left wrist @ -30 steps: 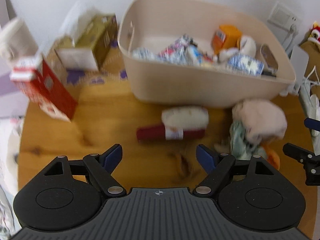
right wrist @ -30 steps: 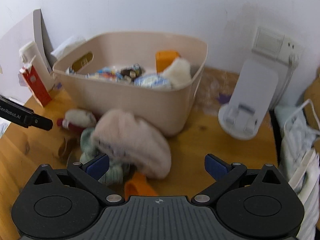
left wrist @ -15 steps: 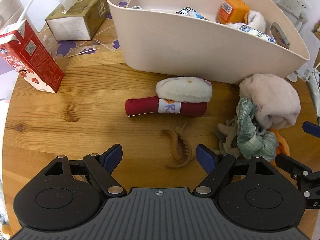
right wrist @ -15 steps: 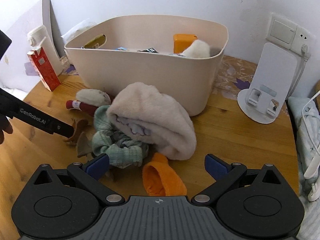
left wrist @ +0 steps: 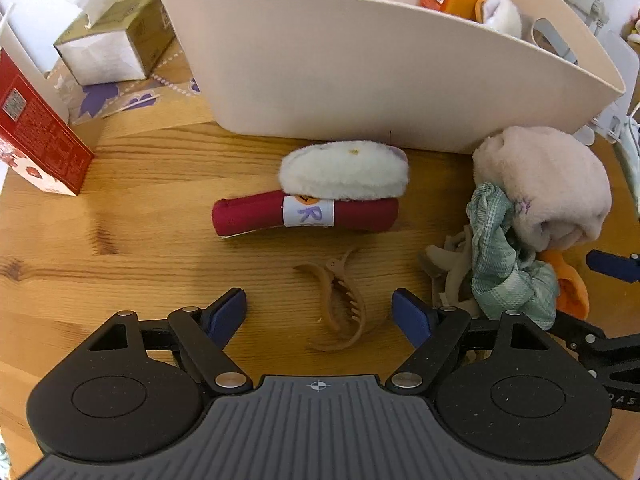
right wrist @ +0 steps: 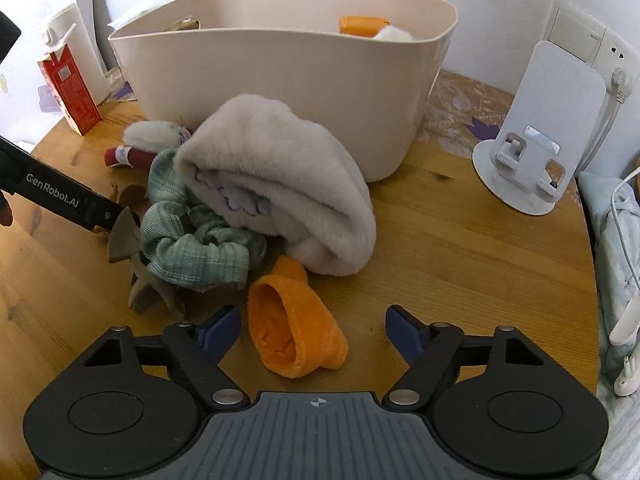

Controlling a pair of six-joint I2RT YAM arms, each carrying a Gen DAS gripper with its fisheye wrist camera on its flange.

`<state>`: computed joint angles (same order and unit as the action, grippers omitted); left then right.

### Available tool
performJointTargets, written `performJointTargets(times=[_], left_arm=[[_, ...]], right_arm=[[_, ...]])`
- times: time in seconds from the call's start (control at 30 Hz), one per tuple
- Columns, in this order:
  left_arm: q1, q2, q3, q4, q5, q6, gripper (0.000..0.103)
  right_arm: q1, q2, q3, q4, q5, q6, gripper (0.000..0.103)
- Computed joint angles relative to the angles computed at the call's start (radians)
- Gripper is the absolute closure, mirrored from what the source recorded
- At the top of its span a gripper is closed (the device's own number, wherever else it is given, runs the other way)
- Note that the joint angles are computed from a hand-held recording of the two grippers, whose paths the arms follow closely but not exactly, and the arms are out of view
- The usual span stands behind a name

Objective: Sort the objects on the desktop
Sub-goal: 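Move both tools back toward the items on the table, then grasp the brown hair clip with left tool while right tool grasps orange cloth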

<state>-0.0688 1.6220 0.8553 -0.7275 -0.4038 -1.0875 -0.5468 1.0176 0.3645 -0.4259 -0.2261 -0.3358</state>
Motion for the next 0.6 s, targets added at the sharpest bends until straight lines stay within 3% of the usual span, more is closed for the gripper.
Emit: performJointTargets(times=[0.1, 0.17, 0.23, 0.33, 0.4, 0.47, 0.53, 0.6], left_arm=[[-0.009, 0.009, -0.002, 0.008, -0.022, -0.009, 0.021], [-0.018, 0.013, -0.003, 0.009, -0.038, -0.007, 0.028], [-0.036, 0.024, 0.003, -0.006, -0.066, 0.004, 0.038], [-0.051, 0.010, -0.013, 0.006, -0.075, 0.037, 0.046], [-0.058, -0.001, -0.023, 0.012, -0.076, 0.052, 0.055], [-0.067, -0.018, -0.039, 0.018, -0.075, 0.067, 0.073], [-0.074, -0.026, -0.043, 0.016, -0.067, 0.079, 0.082], [-0.081, -0.036, -0.053, 0.011, -0.061, 0.082, 0.082]], right_arm=[[0.014, 0.011, -0.001, 0.003, 0.005, -0.001, 0.032], [0.044, -0.005, -0.009, 0.009, 0.037, -0.001, 0.038], [0.045, -0.009, -0.006, 0.003, 0.027, -0.003, 0.059], [0.059, -0.016, 0.002, -0.012, 0.030, -0.004, 0.073], [0.073, -0.023, 0.005, -0.025, 0.046, 0.002, 0.079], [0.088, -0.032, 0.008, -0.039, 0.062, 0.009, 0.084], [0.085, -0.040, 0.007, -0.054, 0.055, 0.008, 0.087], [0.085, -0.054, 0.006, -0.072, 0.055, 0.009, 0.089]])
